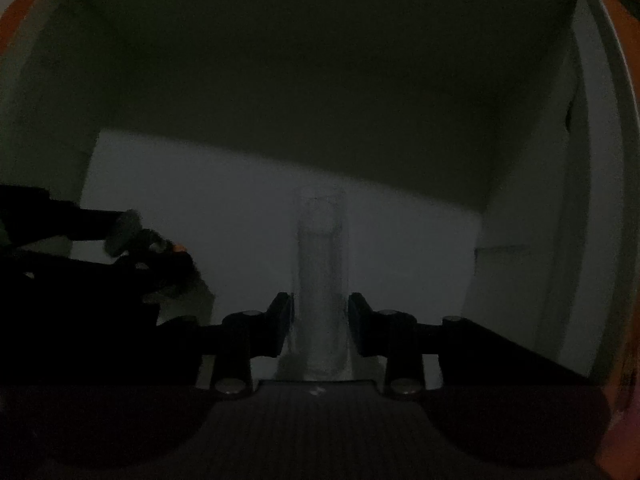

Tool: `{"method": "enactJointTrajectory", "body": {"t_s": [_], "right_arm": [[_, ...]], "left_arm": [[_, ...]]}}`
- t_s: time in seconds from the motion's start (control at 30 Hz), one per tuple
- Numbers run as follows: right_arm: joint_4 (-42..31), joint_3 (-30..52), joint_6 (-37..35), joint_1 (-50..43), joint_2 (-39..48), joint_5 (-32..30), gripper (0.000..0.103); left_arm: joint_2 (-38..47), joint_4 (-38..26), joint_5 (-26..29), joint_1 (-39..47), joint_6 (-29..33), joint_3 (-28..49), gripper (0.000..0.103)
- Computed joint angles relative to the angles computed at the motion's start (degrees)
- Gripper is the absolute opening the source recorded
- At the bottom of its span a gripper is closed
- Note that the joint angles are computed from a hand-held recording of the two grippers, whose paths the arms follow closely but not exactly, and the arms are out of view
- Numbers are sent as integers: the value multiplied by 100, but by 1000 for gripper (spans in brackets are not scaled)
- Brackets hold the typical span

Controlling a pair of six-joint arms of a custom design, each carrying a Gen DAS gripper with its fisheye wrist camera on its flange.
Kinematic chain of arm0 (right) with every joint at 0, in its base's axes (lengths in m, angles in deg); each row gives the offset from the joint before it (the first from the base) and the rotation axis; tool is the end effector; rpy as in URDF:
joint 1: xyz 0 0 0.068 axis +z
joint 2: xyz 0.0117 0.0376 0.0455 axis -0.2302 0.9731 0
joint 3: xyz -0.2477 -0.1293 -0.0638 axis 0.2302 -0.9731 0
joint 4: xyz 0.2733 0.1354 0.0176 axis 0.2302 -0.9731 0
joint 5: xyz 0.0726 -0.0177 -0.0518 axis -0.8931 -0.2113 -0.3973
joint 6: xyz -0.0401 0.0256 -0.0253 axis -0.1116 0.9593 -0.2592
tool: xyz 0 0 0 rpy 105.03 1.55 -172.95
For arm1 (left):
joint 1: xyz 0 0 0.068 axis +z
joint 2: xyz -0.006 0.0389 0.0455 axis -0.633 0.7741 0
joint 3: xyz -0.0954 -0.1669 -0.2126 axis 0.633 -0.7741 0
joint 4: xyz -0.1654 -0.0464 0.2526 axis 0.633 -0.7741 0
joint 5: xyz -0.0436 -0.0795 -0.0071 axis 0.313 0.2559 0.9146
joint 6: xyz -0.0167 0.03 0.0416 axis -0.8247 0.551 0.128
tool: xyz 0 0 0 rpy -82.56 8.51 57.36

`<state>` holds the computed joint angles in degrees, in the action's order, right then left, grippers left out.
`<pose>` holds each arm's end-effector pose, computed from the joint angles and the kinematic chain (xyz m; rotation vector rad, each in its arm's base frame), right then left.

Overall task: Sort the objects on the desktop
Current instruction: 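Lower the glass tube into the white box and open the right tool while the left releases its item, then withdraw both open tools from the box back toward the paper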

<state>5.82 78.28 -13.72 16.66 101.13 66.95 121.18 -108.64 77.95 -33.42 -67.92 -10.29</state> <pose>0.2601 0.1547 0.1837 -0.5688 3.0139 0.2248 0.2352 0.0201 0.2190 0.0632 3.0192 -0.1489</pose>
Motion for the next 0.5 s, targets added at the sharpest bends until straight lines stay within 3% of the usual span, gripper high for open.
{"method": "enactJointTrajectory", "body": {"t_s": [0.23,0.5], "right_arm": [[-4,30,62,-9,28,33,50],[-81,57,165,-180,-213,-70,57]], "left_arm": [[70,-72,43,69,-28,72,48],[-86,-158,96,185,-75,176,60]]}}
